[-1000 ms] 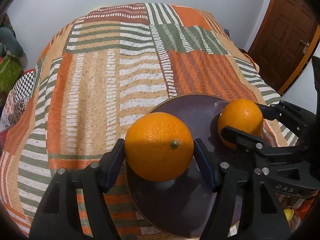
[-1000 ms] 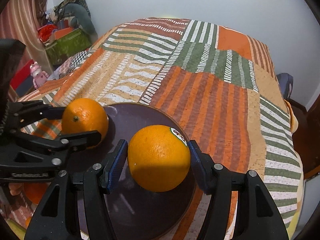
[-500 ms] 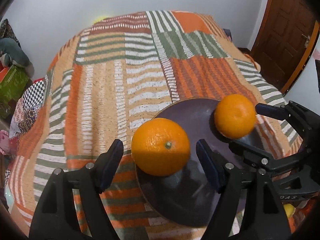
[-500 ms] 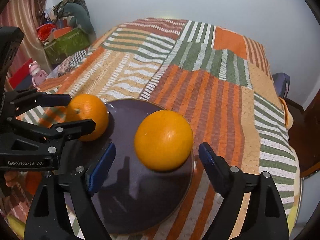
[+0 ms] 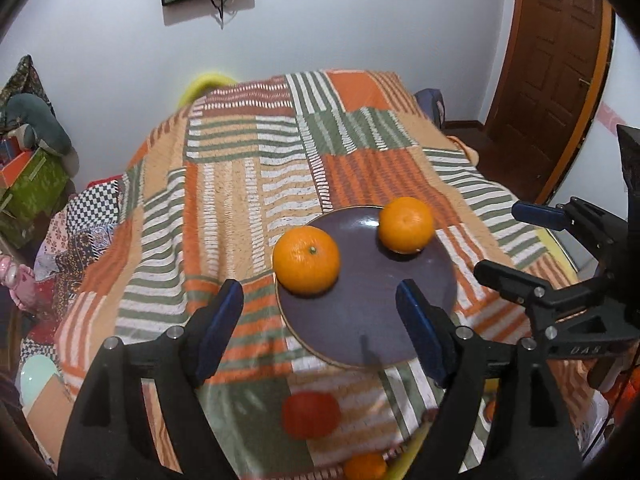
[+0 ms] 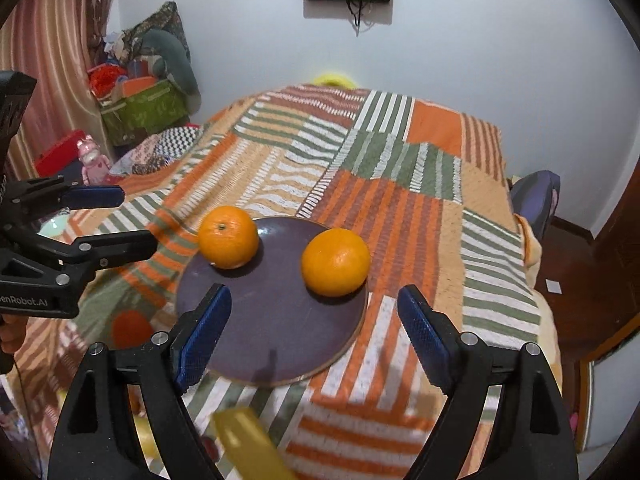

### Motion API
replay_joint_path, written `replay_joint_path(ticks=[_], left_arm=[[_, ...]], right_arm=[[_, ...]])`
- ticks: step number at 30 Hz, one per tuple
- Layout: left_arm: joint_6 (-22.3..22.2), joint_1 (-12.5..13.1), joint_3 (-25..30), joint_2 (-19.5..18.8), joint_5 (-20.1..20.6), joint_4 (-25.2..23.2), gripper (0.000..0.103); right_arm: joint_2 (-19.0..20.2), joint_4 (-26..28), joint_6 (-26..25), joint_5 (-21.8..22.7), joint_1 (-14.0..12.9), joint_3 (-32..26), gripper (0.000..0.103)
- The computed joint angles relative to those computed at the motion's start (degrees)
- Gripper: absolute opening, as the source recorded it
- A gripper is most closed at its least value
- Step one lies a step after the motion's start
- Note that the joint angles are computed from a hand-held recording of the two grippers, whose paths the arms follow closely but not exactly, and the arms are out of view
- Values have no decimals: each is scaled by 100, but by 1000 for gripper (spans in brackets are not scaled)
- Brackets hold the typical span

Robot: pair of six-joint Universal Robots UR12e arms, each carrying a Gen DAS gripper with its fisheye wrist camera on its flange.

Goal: Organize fruits
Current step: 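Lower the oranges onto the plate and open both tools, then grasp a yellow cylindrical piece with the left tool while the right tool grasps another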

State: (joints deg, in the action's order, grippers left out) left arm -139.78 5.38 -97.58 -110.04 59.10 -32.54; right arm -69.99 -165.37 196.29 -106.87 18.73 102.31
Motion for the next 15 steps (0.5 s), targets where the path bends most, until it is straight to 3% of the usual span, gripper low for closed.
replay_joint_path(ticks=[6,15], left_arm=[[242,197,-385,370,-205,-126,81],[799,329,-879,722,-130,-692,81]], right_arm=[[-190,-81,16,-242,153,217,83],[-367,-46,348,-152,274,579,83]])
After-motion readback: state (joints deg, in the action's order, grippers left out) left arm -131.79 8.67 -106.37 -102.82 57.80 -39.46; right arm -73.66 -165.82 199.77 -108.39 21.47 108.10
